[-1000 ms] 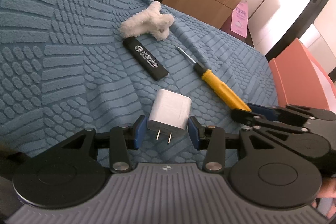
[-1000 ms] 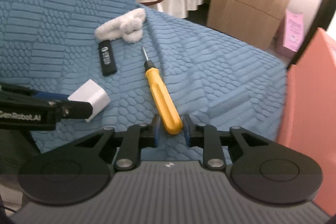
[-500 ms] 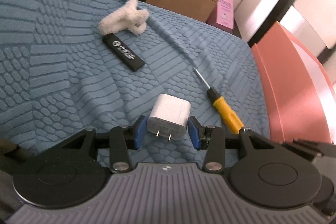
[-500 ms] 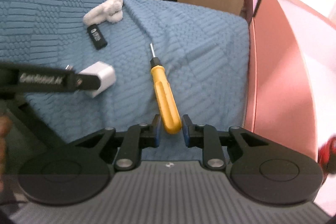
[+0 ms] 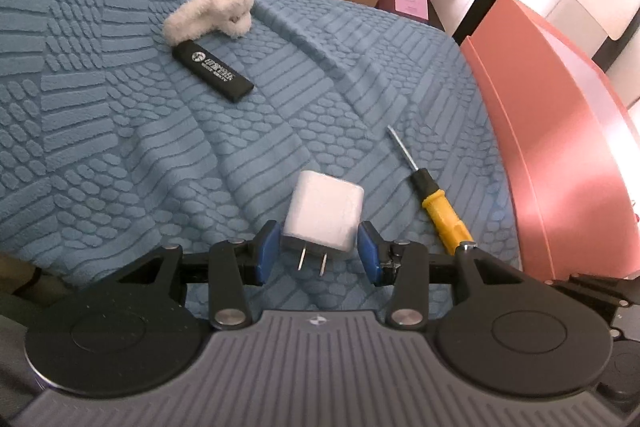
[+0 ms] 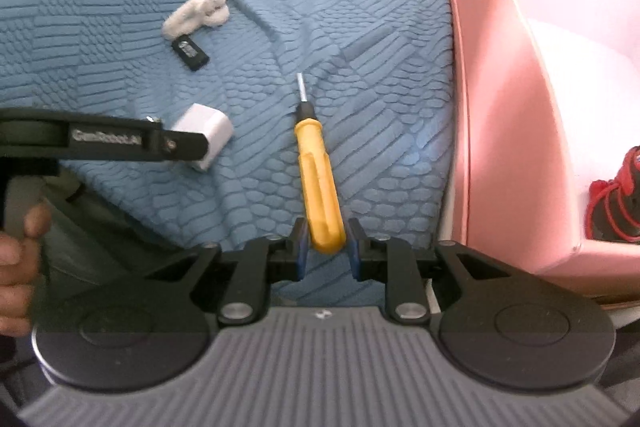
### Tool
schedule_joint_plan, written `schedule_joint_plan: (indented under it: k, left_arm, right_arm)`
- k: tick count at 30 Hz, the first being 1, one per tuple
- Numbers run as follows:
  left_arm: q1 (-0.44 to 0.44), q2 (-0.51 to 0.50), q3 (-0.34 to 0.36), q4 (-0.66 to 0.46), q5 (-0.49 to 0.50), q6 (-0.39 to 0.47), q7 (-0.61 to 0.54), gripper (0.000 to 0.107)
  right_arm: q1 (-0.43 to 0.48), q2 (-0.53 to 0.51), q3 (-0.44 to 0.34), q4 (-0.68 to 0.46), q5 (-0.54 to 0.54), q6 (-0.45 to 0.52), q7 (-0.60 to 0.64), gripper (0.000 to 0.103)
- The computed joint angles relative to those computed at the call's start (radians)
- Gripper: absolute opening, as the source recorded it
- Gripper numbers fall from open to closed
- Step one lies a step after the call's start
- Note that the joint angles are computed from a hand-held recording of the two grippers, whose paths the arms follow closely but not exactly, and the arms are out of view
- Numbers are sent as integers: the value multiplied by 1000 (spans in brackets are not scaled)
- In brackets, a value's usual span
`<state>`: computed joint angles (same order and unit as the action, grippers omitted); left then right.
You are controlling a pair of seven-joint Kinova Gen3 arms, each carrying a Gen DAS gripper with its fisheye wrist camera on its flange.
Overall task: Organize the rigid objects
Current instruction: 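Lift the yellow screwdriver with the right tool while the left tool lifts the white charger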
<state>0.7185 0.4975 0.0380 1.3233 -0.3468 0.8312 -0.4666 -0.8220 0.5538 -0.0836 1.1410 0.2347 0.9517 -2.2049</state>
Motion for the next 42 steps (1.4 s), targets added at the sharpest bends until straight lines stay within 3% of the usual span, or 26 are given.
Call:
schedule_joint_plan:
  k: [6, 11, 16, 24, 35, 42]
  left_arm:
    - [-5, -4, 3, 8, 3, -10, -3, 50]
    - [-13, -7, 3, 8, 6, -24, -10, 52]
    - [-16, -13, -2, 12, 7, -29, -12, 58]
    - [-27, -31, -4, 42, 20, -57, 13, 60]
    - [-3, -9, -12, 2, -39, -15, 16, 60]
    - [-9, -3, -7, 6, -35, -47, -12, 60]
  right_arm:
    - [16, -17, -16, 44, -4, -74, 57, 26]
    - [-22, -25, 15, 71, 59, -146, 43, 27]
    - [-5, 1, 2, 40, 37, -150, 82, 30]
    - [-53, 66, 35, -43, 99, -82, 135, 30]
    - [-78, 82, 68, -35, 139, -110, 91, 25]
    - [-83, 92, 66, -61, 141, -79, 81, 21]
